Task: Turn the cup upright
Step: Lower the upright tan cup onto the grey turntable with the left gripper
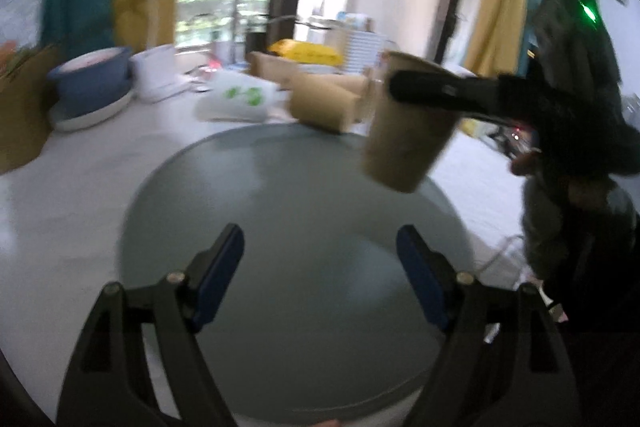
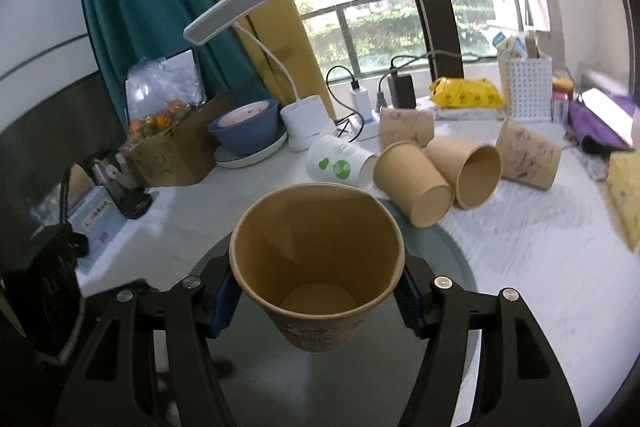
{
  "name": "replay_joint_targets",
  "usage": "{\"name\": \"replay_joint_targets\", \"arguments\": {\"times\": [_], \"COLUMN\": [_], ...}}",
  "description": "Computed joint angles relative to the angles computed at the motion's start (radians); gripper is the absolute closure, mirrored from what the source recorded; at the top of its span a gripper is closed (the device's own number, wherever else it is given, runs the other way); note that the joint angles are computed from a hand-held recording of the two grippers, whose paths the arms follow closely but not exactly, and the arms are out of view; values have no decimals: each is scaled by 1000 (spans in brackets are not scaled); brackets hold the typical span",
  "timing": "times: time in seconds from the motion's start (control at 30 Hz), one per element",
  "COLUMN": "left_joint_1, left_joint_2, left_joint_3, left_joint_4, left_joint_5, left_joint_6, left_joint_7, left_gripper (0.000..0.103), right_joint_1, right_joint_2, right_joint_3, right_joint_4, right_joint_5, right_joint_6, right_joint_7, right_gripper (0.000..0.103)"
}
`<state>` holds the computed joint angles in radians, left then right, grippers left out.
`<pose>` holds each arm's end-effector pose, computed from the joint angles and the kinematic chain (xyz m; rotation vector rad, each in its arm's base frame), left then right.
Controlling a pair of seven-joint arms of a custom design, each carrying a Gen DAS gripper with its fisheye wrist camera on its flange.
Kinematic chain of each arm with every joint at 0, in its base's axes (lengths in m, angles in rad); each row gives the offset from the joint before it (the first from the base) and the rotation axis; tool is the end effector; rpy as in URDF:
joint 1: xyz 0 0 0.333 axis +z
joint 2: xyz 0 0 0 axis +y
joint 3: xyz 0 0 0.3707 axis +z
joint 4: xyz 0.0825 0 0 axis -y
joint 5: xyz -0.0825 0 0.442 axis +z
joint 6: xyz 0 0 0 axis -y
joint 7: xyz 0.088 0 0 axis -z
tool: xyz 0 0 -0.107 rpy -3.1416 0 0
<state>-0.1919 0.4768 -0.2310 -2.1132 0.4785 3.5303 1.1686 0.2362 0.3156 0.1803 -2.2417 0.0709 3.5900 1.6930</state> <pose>0.5968 -0.3153 0.3055 -1.3287 2.1847 -1.2436 0.5941 0.2453 0.3597 -1.6501 1.3876 -0.5525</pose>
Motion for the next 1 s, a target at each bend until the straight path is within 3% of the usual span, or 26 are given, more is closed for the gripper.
{"name": "replay_joint_targets", "arguments": {"times": [0.13, 0.27, 0.47, 0.73, 1.0], "left_joint_1": [-130, -187, -203, -185, -169], "left_joint_2": [-24, -21, -6, 3, 7], "left_joint_3": [140, 196, 217, 204, 193], "left_joint_4": [-36, -44, -36, -30, -24], "left_joint_5": [-217, -378, -522, -547, -534], "left_joint_6": [47, 76, 82, 84, 70], "left_joint_7": [66, 130, 179, 167, 145], "left_gripper": [23, 23, 23, 23, 23], "right_joint_1": [127, 206, 286, 353, 386], "right_joint_2": [12, 31, 79, 138, 167], "right_joint_3": [-85, -122, -150, -183, -209], "right_joint_4": [25, 48, 104, 181, 222], "right_joint_5": [159, 280, 421, 548, 632], "right_joint_6": [5, 11, -4, -41, -69], "right_joint_7": [-155, -299, -465, -606, -665], "right_gripper": [35, 35, 35, 35, 35]}}
